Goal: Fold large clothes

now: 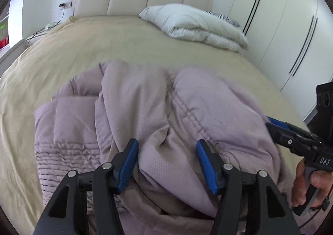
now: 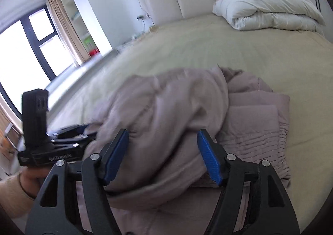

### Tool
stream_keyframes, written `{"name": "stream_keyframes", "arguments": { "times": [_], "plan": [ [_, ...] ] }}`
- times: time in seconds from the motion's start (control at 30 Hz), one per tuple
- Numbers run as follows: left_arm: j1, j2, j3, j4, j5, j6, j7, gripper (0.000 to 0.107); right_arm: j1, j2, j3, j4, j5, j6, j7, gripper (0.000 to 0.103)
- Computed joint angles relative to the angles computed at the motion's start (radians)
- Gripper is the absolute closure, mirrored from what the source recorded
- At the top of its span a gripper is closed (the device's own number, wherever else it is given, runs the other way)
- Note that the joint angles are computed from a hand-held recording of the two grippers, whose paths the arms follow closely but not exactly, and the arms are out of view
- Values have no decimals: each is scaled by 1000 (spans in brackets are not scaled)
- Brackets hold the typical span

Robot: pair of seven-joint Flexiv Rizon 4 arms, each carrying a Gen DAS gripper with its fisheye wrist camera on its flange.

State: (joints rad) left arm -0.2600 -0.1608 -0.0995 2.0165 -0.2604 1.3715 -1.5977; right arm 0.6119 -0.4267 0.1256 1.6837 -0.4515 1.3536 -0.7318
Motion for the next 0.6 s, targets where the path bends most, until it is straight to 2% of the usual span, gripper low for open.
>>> {"name": "stream_keyframes", "arguments": {
  "times": [0.03, 0.07, 0.13, 0.2, 0.27, 0.3, 0.37, 0.43, 0.5, 0.57, 0.6],
  "plan": [
    [-1, -14, 0, 18, -27, 22, 13, 47, 3, -24, 3, -17, -2, -67, -12, 36],
    [16, -22, -33, 44, -92, 66, 61, 47, 12, -42, -6, -17, -14, -97, -11, 37],
    [27, -19, -49, 54, -113, 75, 77, 47, 42, -53, -63, 12, -73, -40, 36, 37],
    [31, 11, -55, 70, -149, 61, 97, 47, 35, -43, -41, -6, -65, -103, 29, 37],
    [31, 55, -66, 113, -225, 104, 138, 47, 15, -12, -3, -14, -33, -158, 9, 37],
    [23, 75, -65, 135, -253, 146, 150, 47, 17, 7, -13, 0, -43, -133, 32, 37],
    [4, 90, -33, 147, -211, 206, 99, 46, 52, 40, -100, 39, -152, -32, 146, 37],
    [3, 81, -27, 128, -200, 206, 98, 46, 63, 57, -140, 38, -224, 18, 230, 37],
    [-10, 47, 14, 74, -82, 150, 27, 46, 50, 39, -123, -13, -238, 3, 233, 37],
    [-34, 0, 71, -6, 76, 44, -87, 46, 31, -15, -88, -86, -220, -40, 177, 37],
    [-28, -19, 68, -19, 91, 22, -102, 46, 19, -50, -58, -129, -189, -95, 126, 37]
  ]
}}
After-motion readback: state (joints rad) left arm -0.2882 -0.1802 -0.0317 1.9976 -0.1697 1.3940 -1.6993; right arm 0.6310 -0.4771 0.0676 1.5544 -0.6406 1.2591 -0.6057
